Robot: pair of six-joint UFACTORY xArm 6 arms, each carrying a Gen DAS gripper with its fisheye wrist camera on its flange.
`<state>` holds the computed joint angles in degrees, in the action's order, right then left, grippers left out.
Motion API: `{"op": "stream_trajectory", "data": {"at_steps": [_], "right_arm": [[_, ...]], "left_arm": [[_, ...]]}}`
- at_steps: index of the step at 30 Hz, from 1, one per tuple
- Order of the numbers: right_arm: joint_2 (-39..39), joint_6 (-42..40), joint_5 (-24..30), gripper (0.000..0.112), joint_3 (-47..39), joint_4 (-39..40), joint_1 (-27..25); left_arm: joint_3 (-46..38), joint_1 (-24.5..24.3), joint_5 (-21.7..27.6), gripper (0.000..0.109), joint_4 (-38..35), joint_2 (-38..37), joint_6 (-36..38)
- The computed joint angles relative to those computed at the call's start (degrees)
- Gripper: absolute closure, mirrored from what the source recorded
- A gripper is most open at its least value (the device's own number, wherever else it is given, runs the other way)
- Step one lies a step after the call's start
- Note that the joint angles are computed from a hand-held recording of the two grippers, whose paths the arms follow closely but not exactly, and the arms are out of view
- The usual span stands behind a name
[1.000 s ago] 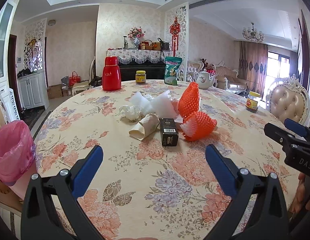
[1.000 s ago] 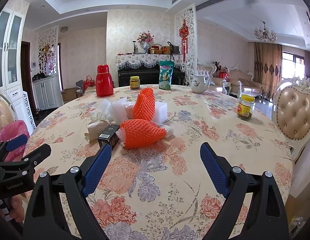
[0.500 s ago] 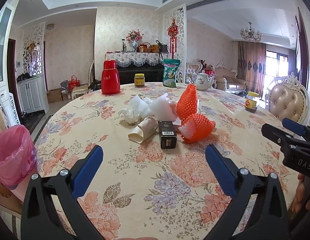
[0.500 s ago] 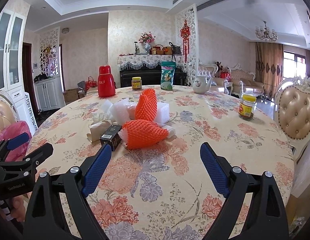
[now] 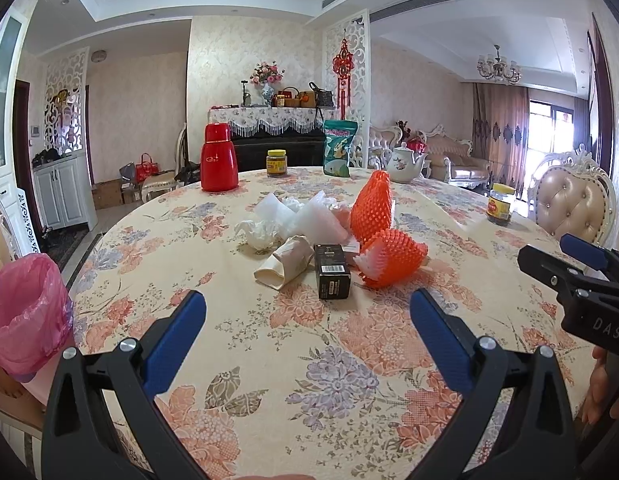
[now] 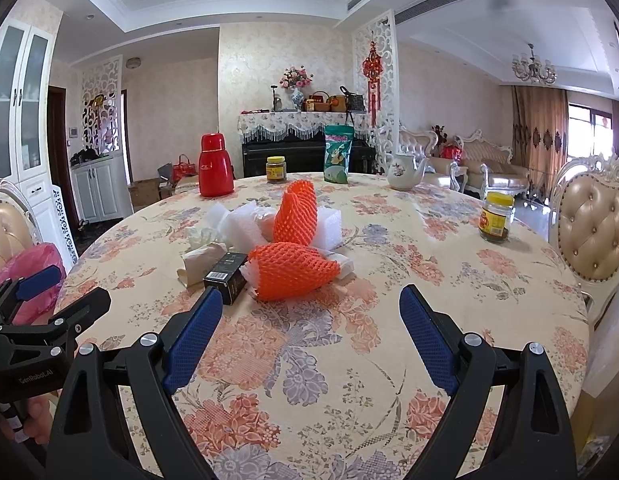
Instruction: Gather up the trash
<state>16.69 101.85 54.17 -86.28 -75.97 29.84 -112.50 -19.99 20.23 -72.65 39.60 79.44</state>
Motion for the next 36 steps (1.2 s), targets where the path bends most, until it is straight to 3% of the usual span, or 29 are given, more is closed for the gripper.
{"op": "stream_trajectory", "data": {"at_steps": [36], "right_arm": [[0.0,0.9,-0.5,0.027,0.1,-1.0,0.4]], "left_arm": [[0.3,0.0,0.0,0.01,-0.3,-0.3,0.2]]}}
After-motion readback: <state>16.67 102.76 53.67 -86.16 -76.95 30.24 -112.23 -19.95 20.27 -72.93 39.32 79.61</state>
